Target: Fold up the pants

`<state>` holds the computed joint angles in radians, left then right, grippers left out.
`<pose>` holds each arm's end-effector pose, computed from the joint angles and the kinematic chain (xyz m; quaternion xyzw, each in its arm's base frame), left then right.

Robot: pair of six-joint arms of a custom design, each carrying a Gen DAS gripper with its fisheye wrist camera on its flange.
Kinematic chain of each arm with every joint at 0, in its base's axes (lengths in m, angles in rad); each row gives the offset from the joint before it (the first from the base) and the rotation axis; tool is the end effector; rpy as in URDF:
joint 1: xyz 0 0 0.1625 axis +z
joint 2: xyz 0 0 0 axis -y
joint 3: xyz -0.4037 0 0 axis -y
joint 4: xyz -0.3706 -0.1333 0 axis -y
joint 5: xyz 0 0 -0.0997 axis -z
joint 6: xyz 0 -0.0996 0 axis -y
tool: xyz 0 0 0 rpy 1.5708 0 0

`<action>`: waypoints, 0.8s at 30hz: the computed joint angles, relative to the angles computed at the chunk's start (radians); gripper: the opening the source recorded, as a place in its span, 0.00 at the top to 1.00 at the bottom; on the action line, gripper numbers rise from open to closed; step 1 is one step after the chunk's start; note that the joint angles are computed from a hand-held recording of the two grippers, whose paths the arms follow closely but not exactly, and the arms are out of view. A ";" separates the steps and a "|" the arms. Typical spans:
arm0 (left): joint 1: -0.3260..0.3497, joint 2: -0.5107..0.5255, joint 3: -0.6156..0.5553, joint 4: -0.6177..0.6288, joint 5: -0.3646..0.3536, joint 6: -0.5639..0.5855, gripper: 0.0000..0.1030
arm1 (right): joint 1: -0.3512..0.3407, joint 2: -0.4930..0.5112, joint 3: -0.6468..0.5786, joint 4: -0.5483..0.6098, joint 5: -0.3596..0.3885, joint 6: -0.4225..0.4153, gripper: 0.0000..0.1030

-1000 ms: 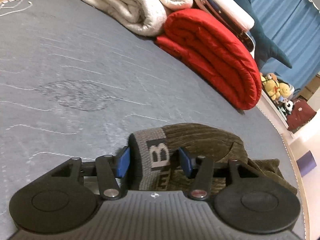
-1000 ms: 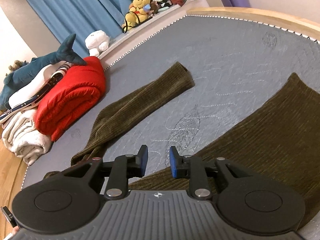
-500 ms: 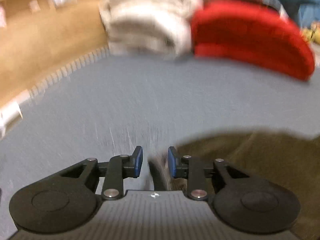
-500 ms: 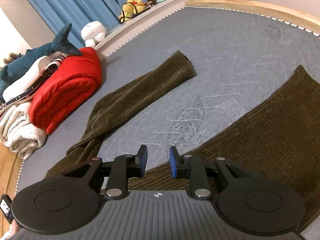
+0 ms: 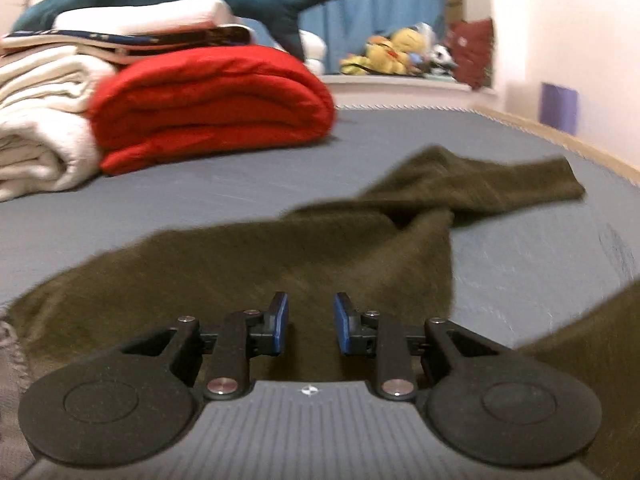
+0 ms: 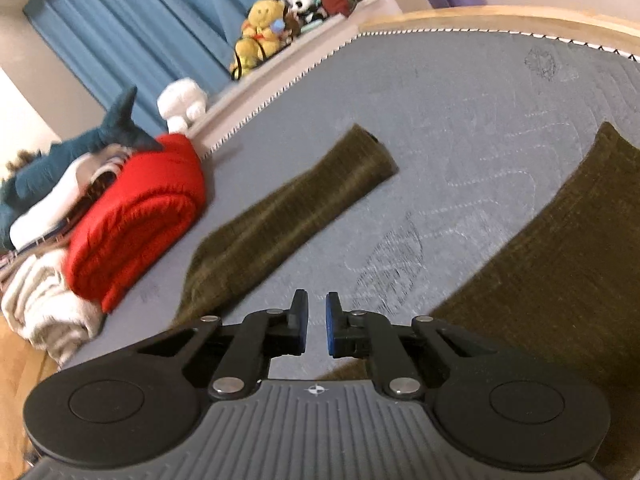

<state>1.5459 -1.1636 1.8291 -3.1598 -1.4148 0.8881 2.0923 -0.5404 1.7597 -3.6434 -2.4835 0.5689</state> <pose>0.1340 -0.5935 0.3246 0.3623 0.8165 -0.3743 0.2492 0.3388 -0.4803 0.0573 -0.2017 -0.8126 0.5257 0.1504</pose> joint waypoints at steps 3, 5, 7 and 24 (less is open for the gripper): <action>0.023 0.034 -0.003 -0.027 -0.006 0.032 0.69 | -0.010 0.010 -0.011 -0.066 0.012 -0.009 0.87; 0.027 0.043 -0.016 -0.054 0.013 -0.020 0.69 | -0.016 0.015 -0.022 -0.092 0.012 -0.017 0.87; 0.032 0.049 -0.015 -0.097 -0.009 -0.028 0.68 | -0.031 0.004 -0.016 -0.093 0.042 -0.006 0.87; 0.026 0.060 0.071 -0.312 0.001 0.048 0.66 | -0.383 0.127 -0.387 0.122 0.201 -0.021 0.54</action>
<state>1.5715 -1.1033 1.9004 -3.4717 -1.4133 0.9361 1.7098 -0.4130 1.3731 -3.5216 -2.2829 0.5482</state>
